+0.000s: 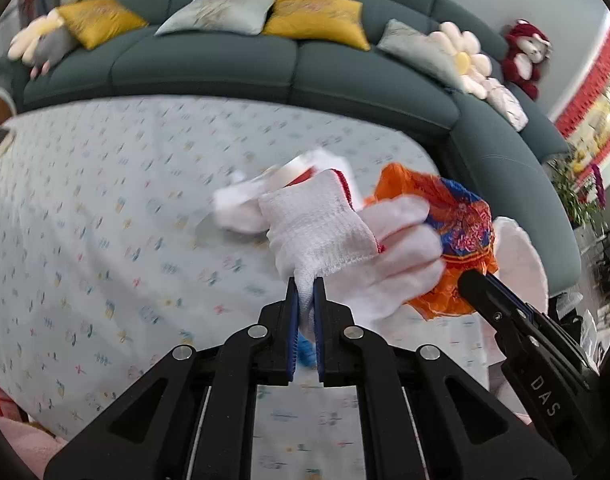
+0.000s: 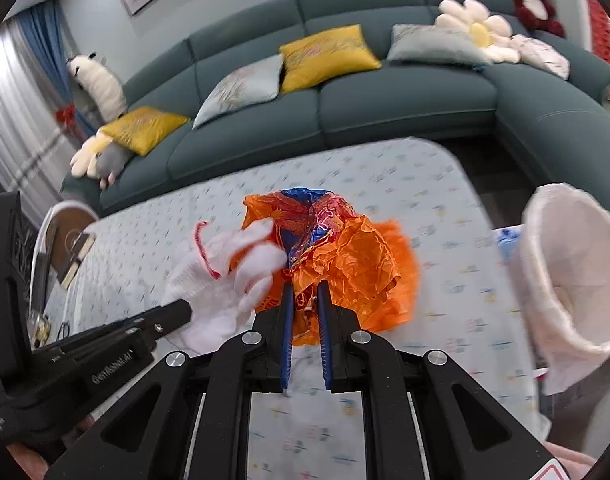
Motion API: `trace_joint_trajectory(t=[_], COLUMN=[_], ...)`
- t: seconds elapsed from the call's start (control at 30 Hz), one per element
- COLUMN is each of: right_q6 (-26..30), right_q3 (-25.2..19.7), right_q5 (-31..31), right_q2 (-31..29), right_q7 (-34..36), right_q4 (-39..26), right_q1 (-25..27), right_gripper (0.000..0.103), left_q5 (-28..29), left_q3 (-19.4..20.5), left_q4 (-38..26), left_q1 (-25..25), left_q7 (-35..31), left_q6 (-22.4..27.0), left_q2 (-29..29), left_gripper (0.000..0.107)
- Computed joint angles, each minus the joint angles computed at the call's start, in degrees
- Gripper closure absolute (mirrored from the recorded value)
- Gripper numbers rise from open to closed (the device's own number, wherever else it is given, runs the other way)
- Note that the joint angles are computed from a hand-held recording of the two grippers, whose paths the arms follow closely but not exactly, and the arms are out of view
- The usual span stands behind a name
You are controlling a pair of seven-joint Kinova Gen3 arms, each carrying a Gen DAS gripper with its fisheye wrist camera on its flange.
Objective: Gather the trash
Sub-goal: 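Carry the white glove and orange bag toward the wastebasket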
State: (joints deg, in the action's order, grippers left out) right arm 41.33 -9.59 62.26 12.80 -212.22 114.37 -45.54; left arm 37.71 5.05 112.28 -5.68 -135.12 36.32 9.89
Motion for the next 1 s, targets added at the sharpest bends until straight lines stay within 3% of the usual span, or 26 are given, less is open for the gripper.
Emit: trace_joint_trajectory(t=[0.2, 0.5, 1.0], right_q6=[5.0, 10.6, 10.6], right_q3=[-2.2, -7.8, -12.9], right_q5=[1.0, -2.1, -9.8], right_q2=[-6.9, -16.4, -29.2], right_q7=[-5.3, -8.7, -10.6], right_q4=[6.5, 15.0, 28.0], right_q1=[0.9, 6.3, 17.3], right_gripper=[0.092, 0.092, 0.092], left_q5=[-0.1, -5.3, -18.4], left_q3=[1.7, 4.4, 9.4], left_q4=[-0.1, -1.3, -5.4], left_q1=[4.3, 14.3, 28.1], left_q7=[1.4, 8.7, 24.0], left_q6=[-0.6, -3.8, -8.8], left_q2=[-3.2, -4.7, 0.5], left_gripper=[0.101, 0.101, 0.101])
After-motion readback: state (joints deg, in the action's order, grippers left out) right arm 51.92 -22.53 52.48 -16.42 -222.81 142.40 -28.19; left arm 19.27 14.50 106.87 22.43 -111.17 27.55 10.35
